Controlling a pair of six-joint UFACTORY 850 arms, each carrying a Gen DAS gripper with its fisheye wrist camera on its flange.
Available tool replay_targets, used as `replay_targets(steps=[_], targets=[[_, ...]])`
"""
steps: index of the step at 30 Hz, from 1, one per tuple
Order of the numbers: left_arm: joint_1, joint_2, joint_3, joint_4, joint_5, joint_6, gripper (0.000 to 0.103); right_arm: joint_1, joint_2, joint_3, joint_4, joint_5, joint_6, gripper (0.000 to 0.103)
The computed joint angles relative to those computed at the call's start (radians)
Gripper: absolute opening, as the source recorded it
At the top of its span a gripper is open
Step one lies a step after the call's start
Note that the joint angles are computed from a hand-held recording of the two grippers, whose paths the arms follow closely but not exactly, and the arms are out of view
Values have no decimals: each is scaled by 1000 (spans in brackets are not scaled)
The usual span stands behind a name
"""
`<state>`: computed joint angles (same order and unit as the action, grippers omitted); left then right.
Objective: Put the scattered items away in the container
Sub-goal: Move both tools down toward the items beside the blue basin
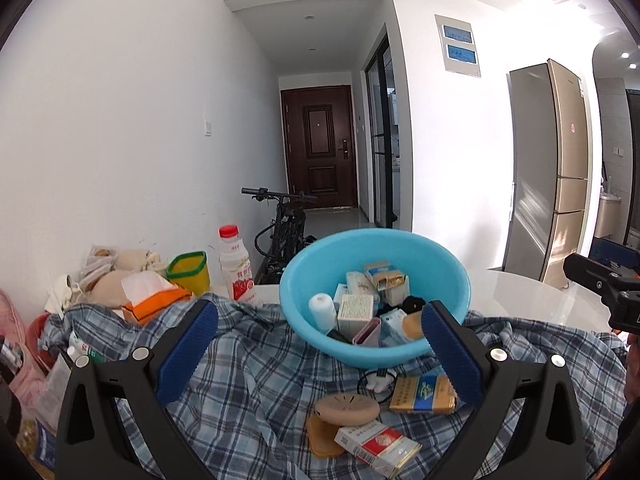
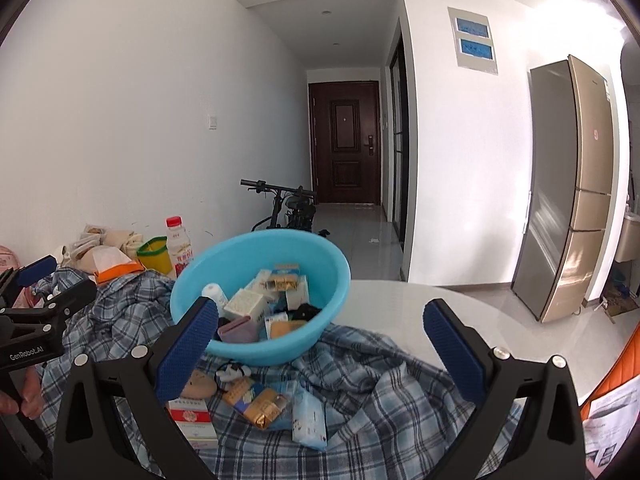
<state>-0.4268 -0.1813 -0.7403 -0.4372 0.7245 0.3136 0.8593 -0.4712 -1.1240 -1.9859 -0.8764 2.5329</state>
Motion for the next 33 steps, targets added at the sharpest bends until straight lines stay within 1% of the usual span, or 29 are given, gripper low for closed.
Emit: replay_targets(steps=[2,3,7,9,13,15,17,19,20,22,23,24,25,27,28,30,31,32,33], targets=[[-4,22,-25,-28,-37,44,103,1,18,-13,-11,-2,-21,102],[-6,31,-34,-36,-43,60,103,0,24,-23,-11,4,-37,102],[-21,51,-55,-87,-17,134,103,3,30,-58,-1,5,-93,102],[-22,52,-59,-83,-10,135,103,3,23,-73,4,12,-117,102],[-2,45,-86,-49,-97,107,103,-6,9,-102,12,63,-151,102],[4,25,-126,-86,-174,155,103,-19,3,-123,36,113,-192,102],[0,-6,-189,-254,-252,340,103,-40,-8,-162,81,183,-255,102],[-4,-42,-254,-454,-311,549,103,-65,-26,-213,174,256,-360,102],[4,-63,-293,-559,-359,654,103,-79,-38,-250,265,301,-460,102],[32,-108,-366,-768,-479,863,103,-111,-63,-319,464,390,-669,102],[44,-133,-398,-872,-522,968,103,-124,-77,-351,567,417,-774,102],[51,-154,-421,-977,-532,1073,103,-131,-94,-383,668,419,-879,102],[53,-170,-442,-1082,-520,1177,103,-133,-110,-414,758,407,-983,102],[44,-205,-497,-1291,-445,1387,103,-143,-141,-478,952,404,-1192,102],[47,-222,-528,-1396,-421,1491,103,-152,-157,-509,1057,396,-1297,102],[63,-248,-573,-1605,-432,1698,103,-179,-190,-560,1266,399,-1473,102],[66,-261,-597,-1710,-416,1796,103,-192,-208,-586,1371,392,-1552,102],[68,-274,-627,-1814,-390,1901,103,-201,-231,-625,1475,356,-1632,102],[69,-286,-657,-1877,-360,1969,103,-213,-259,-677,1580,303,-1720,102]])
